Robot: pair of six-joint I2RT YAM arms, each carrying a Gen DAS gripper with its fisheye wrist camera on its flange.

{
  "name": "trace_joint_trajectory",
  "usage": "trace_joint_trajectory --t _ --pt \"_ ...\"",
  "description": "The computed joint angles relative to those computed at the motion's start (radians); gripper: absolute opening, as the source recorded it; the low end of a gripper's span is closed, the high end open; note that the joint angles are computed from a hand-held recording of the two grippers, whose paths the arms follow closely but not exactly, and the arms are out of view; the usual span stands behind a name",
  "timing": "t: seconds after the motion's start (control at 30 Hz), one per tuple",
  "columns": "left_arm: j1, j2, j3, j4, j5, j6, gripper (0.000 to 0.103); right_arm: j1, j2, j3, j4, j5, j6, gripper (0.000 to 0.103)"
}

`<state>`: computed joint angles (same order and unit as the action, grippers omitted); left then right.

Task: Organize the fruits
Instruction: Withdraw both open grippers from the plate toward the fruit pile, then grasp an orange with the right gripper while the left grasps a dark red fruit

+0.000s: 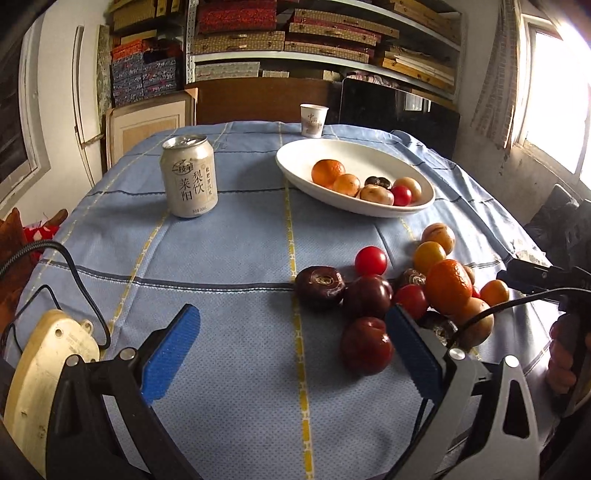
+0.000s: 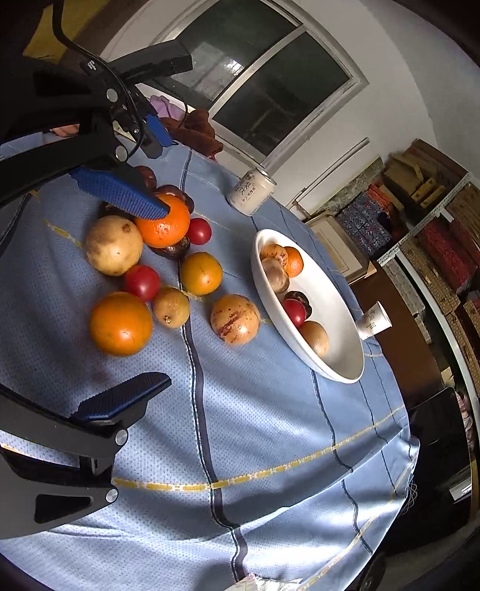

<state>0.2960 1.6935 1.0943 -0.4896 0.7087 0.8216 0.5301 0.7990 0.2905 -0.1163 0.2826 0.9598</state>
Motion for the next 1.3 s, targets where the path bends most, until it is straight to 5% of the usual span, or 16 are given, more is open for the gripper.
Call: trace_joint_trajectory --t 0.27,0.43,0.6,0.83,1.3 --pt "0.003 0.009 0.012 -0.009 0.002 0.000 0.098 0.041 -0.047 0.011 -0.120 0.078 0.070 0.085" --pt "0.006 0.007 0.013 -0.014 0.007 -0.001 0.098 0.206 0.131 0.191 -0.392 0.265 0.077 0.084" --pt "0.003 0.005 0.015 -0.019 0.001 0.001 0.098 0.302 0.305 0.326 -0.536 0.374 -0.019 0.078" --pt "-0.001 0.009 0.018 -0.022 -0.008 -0.004 0.098 0.242 0.406 0.373 -0.535 0.302 -0.198 0.054" --pt "-0.003 0.012 0.020 -0.025 -0.013 -0.003 0.098 0.218 0.448 0.388 -0.518 0.285 -0.239 0.050"
